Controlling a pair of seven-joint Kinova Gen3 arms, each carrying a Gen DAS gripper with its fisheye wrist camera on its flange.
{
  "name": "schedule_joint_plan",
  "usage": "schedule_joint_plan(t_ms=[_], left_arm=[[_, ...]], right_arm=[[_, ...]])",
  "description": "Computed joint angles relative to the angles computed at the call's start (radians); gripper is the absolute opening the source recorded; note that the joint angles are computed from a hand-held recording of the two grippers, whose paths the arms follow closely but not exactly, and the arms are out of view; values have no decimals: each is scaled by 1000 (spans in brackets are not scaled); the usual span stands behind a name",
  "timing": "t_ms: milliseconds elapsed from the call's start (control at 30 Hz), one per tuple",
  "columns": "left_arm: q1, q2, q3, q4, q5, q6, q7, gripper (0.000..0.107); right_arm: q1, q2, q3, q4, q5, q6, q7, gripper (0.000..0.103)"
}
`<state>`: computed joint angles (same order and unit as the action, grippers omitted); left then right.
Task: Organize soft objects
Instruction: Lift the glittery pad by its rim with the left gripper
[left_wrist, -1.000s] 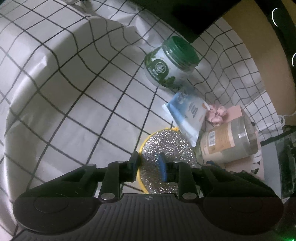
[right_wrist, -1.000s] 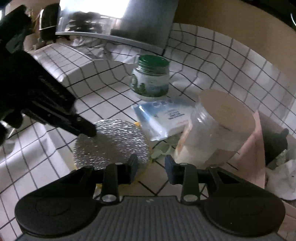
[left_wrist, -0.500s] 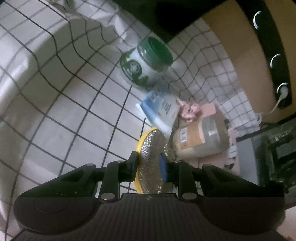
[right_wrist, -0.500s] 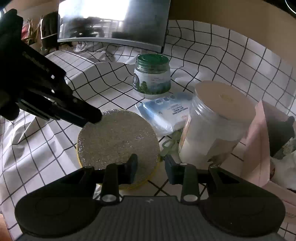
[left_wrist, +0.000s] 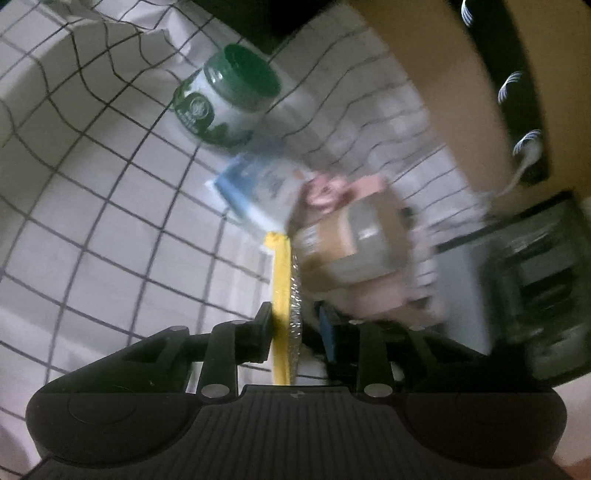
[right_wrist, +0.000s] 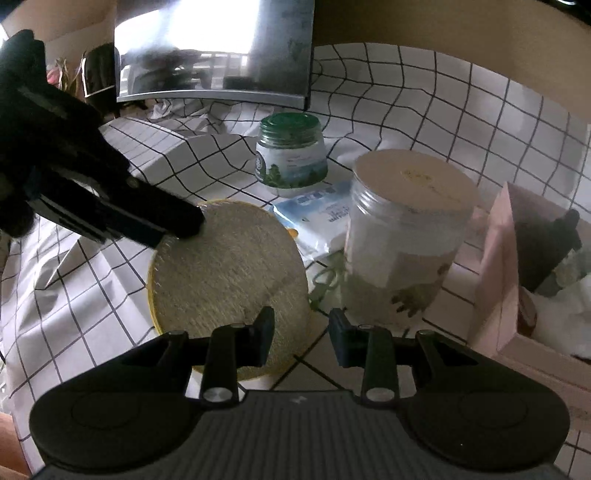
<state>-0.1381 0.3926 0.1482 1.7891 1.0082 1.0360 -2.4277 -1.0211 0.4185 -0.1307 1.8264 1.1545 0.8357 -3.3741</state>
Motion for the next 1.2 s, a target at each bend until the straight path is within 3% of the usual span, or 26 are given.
schedule_joint_plan(t_ms=[133, 167, 233, 467, 700, 767, 833, 900, 1200], left_arm=[[67, -15, 7, 10, -34, -89, 60, 25], [77, -18, 9, 14, -35, -112, 75, 18], [72, -30, 15, 35, -15, -142, 69, 18], [-4, -135, -28, 159, 107, -187, -70, 18], [-26, -264, -110, 266, 162, -299, -241, 18], [-47, -269, -135, 275, 179, -281, -292, 18], [-68, -258, -154, 267, 181, -254, -311, 18], [-83, -247, -165, 260, 179, -241, -318, 18], [-160, -136, -158, 212, 186, -141, -367, 18]], right_arm=[[-10, 2, -1, 8, 19, 10, -10, 34], [-10, 1, -2, 10, 21, 12, -11, 34], [-5, -7, -7, 11, 12, 13, -10, 34], [-30, 9, -6, -57, 7, 108, -82, 34], [-41, 138, 50, -246, -133, 211, -90, 29], [-42, 179, 70, -303, -183, 248, -75, 25], [-66, 215, 98, -343, -195, 292, -67, 12], [-75, 229, 111, -365, -211, 307, -55, 10], [-130, 227, 93, -405, -269, 287, 19, 9]])
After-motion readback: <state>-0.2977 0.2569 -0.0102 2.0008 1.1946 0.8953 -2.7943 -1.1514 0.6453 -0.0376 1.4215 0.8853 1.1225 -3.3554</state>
